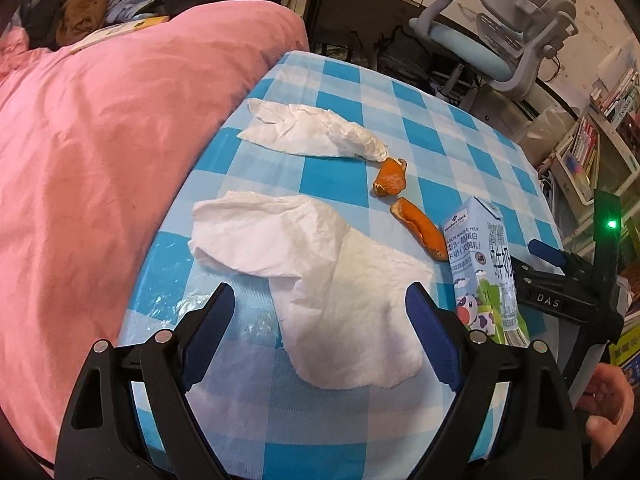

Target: Collect trash

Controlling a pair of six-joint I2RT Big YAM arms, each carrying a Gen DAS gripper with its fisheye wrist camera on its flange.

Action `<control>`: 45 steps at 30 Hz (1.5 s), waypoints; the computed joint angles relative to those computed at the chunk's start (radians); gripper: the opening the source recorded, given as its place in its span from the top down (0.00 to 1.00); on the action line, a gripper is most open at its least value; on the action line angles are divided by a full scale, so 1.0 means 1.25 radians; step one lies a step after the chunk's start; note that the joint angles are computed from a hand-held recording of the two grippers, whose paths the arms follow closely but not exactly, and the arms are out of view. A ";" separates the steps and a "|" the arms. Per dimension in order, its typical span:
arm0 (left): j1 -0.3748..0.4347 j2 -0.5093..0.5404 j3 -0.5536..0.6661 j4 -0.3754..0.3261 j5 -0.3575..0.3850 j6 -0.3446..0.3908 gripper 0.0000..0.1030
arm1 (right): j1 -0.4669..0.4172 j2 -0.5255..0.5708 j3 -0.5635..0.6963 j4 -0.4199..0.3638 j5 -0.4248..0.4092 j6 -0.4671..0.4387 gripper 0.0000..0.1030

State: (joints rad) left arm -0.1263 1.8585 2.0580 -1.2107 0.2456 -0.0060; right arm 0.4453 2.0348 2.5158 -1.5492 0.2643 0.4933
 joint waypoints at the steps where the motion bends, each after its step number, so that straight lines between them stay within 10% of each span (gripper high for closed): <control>1: -0.003 0.004 0.004 -0.002 -0.005 0.009 0.19 | 0.000 0.002 0.003 -0.002 0.001 0.000 0.06; 20: -0.092 -0.020 -0.068 0.072 -0.156 0.213 0.21 | 0.001 0.009 0.046 -0.065 -0.047 0.000 0.06; 27: -0.094 -0.032 -0.083 0.083 -0.123 0.220 0.49 | 0.002 -0.113 -0.103 0.092 -0.088 0.040 0.06; 34: -0.089 -0.034 -0.080 0.077 -0.112 0.211 0.84 | 0.028 -0.100 -0.073 0.107 -0.122 0.021 0.06; 45: -0.010 0.003 0.010 0.072 -0.091 0.030 0.90 | 0.078 0.013 0.093 0.018 -0.147 -0.006 0.06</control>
State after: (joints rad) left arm -0.1382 1.8623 2.0702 -1.1209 0.1318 0.0314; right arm 0.5424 2.0515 2.6319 -1.5271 0.0811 0.4856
